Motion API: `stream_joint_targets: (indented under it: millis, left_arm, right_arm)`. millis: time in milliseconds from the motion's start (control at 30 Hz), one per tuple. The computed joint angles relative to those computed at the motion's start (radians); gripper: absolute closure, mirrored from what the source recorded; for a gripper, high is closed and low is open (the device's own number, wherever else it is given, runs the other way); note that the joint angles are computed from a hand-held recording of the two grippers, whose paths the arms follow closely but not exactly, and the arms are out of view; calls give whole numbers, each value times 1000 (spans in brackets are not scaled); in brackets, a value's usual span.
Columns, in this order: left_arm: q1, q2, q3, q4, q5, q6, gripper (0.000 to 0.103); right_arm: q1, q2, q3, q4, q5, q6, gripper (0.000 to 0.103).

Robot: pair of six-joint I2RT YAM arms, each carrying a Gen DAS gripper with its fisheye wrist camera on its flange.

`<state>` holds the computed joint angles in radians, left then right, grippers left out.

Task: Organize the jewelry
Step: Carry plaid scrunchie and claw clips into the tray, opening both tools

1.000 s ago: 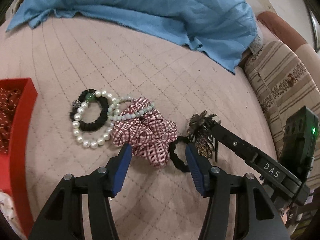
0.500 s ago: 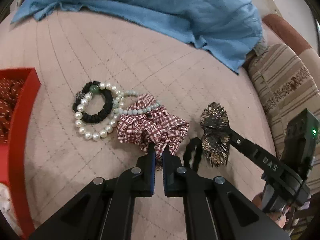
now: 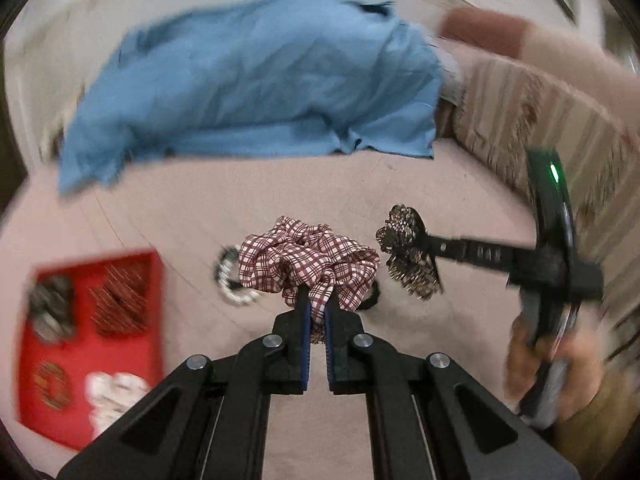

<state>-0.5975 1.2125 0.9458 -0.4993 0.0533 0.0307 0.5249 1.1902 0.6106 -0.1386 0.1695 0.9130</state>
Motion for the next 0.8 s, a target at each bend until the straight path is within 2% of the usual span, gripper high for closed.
stream_joint_targets:
  millis: [100, 300, 800]
  left_arm:
    - [-36, -67, -30, -10, -72, 60, 98]
    - [43, -127, -42, -63, -53, 92, 98]
    - [553, -183, -43, -165, 212, 214, 97]
  right_arm:
    - [23, -17, -7, -7, 11, 13, 98]
    - [54, -47, -20, -18, 27, 36, 98]
    - [191, -1, 11, -55, 119, 93, 98]
